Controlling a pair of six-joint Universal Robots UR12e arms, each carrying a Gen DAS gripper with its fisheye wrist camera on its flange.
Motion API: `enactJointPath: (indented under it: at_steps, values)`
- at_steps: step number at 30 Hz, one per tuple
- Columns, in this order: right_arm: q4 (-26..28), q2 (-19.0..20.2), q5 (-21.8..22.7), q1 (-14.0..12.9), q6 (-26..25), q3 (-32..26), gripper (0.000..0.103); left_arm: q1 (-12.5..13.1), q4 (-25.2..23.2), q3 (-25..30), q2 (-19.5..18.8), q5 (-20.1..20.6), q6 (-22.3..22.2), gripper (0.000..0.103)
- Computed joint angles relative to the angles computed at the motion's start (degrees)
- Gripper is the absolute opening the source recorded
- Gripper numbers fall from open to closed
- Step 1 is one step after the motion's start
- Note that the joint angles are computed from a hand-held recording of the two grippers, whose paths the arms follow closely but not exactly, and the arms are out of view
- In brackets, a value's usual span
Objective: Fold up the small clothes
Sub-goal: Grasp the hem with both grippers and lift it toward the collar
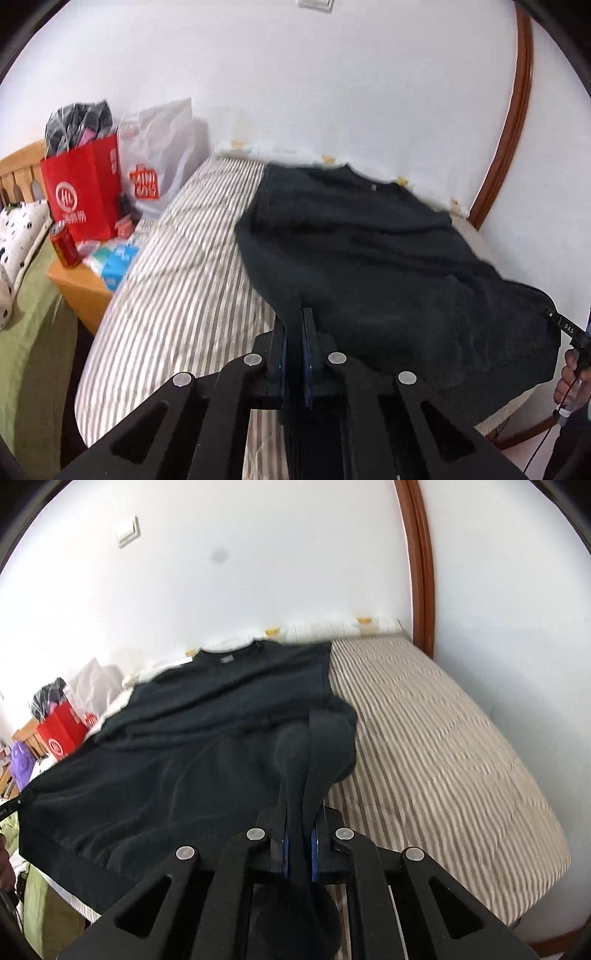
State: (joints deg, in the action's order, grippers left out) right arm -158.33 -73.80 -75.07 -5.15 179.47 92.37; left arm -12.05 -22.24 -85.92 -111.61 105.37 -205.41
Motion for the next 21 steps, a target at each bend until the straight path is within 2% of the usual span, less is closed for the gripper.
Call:
enactJointPath:
  at_steps: [5, 12, 21]
  values:
    - [-0.72, 2.74, -0.01, 0.64, 0.88, -5.34, 0.008, 0.22, -0.29, 4.96, -2.49, 2.97, -0.08, 0.007]
    - [0.88, 7.77, -0.16, 1.56, 1.26, -13.82, 0.008, 0.81, -4.56, 12.71, -6.64, 5.67, -0.87, 0.007]
    - [5.06, 12.88, 0.06, 1.76, 1.49, -21.67, 0.008, 1.84, -9.20, 20.32, -11.17, 5.98, -1.10, 0.007]
